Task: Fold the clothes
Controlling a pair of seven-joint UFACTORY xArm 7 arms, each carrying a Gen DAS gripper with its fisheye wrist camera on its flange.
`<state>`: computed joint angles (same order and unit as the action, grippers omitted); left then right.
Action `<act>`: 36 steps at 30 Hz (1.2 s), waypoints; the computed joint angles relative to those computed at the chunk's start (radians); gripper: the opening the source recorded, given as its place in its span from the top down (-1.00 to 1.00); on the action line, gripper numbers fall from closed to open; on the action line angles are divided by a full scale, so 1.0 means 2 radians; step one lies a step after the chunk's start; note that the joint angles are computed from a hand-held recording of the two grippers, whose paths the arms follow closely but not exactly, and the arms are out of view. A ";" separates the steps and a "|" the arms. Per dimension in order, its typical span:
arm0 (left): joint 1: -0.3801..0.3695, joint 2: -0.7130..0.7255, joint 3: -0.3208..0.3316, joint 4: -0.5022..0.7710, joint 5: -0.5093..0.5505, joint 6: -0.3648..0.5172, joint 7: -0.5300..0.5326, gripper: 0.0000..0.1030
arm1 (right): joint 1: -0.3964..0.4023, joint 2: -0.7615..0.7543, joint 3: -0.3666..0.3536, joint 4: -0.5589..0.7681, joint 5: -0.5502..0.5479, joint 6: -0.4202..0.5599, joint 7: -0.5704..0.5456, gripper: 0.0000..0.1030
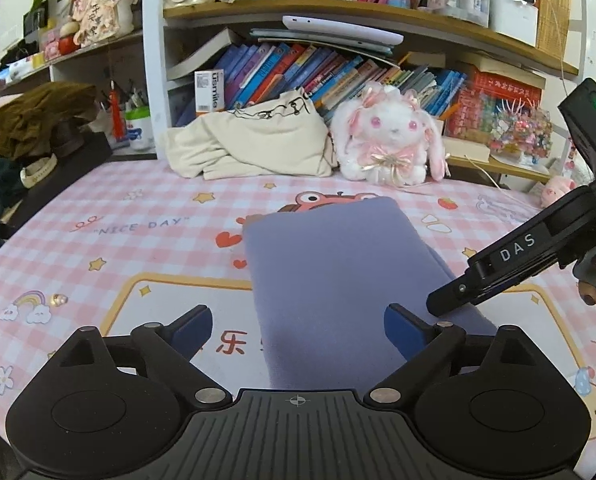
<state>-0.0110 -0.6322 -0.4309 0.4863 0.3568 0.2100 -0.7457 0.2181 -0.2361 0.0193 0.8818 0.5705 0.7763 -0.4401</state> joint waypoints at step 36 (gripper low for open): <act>-0.218 0.190 0.264 0.102 -0.413 0.026 0.356 -0.87 | -0.027 0.055 0.004 0.026 0.044 0.034 0.051 -0.33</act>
<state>-0.4461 -0.2525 0.0973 0.6909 -0.4695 0.2630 -0.0343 0.1635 -0.1260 0.0283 0.9336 0.6593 0.8441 -0.3388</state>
